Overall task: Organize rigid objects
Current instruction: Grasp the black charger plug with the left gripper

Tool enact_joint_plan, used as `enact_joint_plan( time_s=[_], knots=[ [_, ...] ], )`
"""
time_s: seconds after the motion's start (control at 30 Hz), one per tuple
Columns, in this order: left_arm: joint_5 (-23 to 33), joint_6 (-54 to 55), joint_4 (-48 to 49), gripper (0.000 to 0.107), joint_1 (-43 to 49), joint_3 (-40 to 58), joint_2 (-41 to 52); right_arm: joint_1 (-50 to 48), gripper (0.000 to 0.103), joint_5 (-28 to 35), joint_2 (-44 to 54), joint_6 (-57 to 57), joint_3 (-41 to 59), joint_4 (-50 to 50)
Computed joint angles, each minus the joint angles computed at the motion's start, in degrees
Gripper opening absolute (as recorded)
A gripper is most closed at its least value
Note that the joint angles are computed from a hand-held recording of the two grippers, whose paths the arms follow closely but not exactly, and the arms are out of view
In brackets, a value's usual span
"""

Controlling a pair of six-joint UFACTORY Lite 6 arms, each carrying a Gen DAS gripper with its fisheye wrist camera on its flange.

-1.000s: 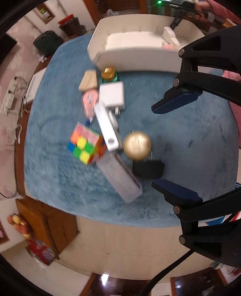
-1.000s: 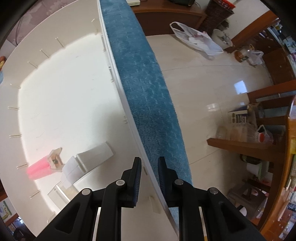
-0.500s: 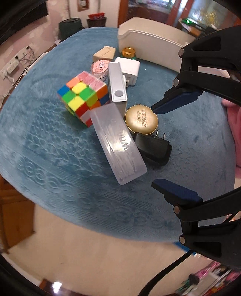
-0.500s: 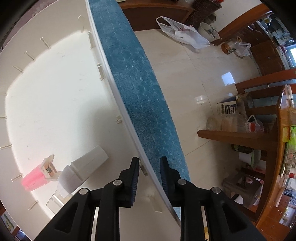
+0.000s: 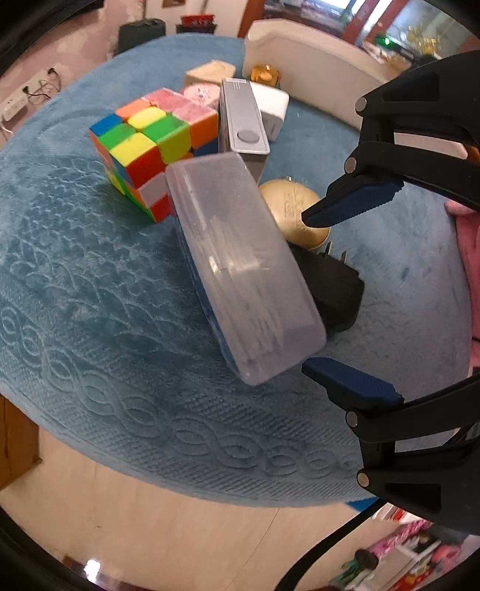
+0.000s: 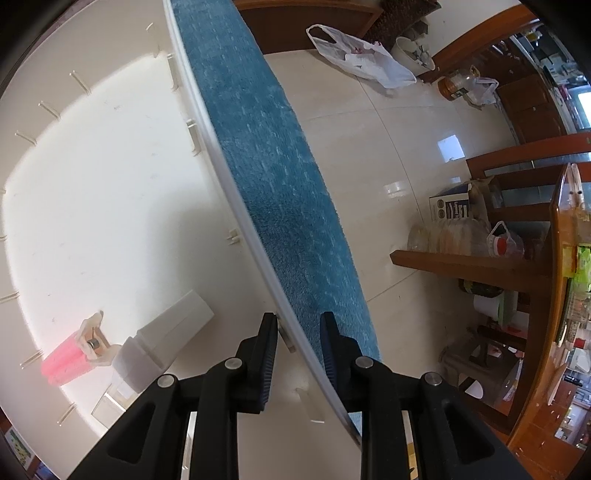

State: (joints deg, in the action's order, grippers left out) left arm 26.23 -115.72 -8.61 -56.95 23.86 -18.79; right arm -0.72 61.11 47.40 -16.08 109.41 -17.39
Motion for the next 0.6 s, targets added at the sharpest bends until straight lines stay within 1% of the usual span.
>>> enact_joint_plan(
  time_s=[0.03, 0.13, 0.2, 0.27, 0.3, 0.33, 0.37, 0.5, 0.53, 0.6],
  knots=[
    [0.21, 2.60, -1.81, 0.074, 0.78, 0.59, 1.15, -0.03, 0.024, 0.04, 0.10, 0.04, 0.10, -0.03],
    [0.31, 5.90, -4.35, 0.066, 1.77, 1.31, 2.69, 0.03, 0.025, 0.38, 0.84, 0.14, 1.14, -0.05],
    [-0.19, 6.15, -4.83, 0.064, 1.84, 0.90, 2.36, -0.14, 0.025, 0.14, 0.69, 0.14, 0.82, -0.22],
    [-1.25, 6.26, -4.76, 0.057, 2.01, -0.79, 0.84, -0.08, 0.025, 0.00, 0.81, 0.27, 0.86, -0.40],
    [-2.42, 3.85, -3.51, 0.054, 0.71, -0.81, 1.18, 0.01, 0.025, -0.30, 0.32, 0.48, 0.09, -0.51],
    [-3.44, 1.06, -1.52, 0.049, -0.05, -2.56, -0.88, -0.02, 0.025, -0.55, 0.12, 0.50, -0.29, -0.58],
    [-4.57, -1.30, -0.01, 0.049, -1.26, -3.51, -2.00, -0.04, 0.025, -0.65, 0.14, 0.46, -0.32, -0.59],
    [-4.09, -6.02, 3.90, 0.049, -2.99, -3.66, -2.70, -0.04, 0.025, -0.92, -0.22, 0.53, -0.91, -0.63],
    [-4.35, -8.73, 5.76, 0.048, -4.23, -4.13, -3.00, -0.02, 0.025, -0.87, -0.22, 0.58, -0.90, -0.63],
    [-4.93, -10.45, 7.60, 0.048, -4.42, -3.83, -2.20, -0.02, 0.025, -1.01, -0.34, 0.55, -1.10, -0.64]
  ],
)
